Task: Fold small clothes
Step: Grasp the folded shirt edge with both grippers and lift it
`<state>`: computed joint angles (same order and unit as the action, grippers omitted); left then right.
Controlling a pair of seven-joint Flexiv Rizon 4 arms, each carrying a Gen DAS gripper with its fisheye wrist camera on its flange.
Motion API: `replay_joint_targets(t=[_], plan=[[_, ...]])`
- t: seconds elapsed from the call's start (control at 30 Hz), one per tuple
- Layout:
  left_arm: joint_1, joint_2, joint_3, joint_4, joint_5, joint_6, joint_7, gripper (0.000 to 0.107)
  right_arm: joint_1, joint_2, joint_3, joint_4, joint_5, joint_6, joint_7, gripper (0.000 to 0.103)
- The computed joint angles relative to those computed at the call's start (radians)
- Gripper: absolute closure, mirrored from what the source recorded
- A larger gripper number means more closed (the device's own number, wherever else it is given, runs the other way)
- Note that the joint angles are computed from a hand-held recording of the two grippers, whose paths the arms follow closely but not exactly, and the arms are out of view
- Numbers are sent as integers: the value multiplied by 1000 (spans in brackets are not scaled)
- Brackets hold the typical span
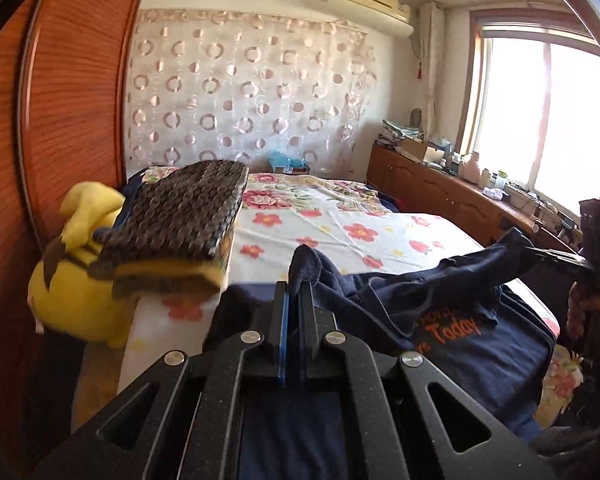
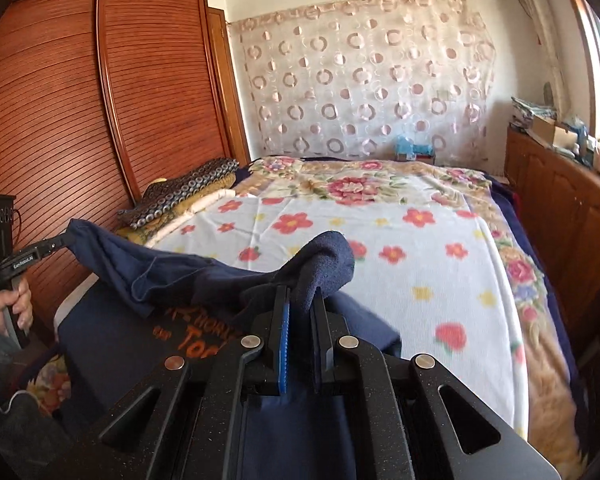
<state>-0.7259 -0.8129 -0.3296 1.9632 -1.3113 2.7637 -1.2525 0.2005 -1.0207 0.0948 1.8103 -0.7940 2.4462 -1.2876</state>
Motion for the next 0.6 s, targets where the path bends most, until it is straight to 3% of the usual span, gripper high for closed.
replay_joint_targets(t=[0.37, 0.6], plan=[[-64, 19, -47, 36, -100, 40, -8, 103, -38, 92, -6, 174, 0, 48, -68, 95], [-87, 27, -70, 31, -150, 35, 25, 103, -64, 130, 4, 211, 3, -6, -85, 95]])
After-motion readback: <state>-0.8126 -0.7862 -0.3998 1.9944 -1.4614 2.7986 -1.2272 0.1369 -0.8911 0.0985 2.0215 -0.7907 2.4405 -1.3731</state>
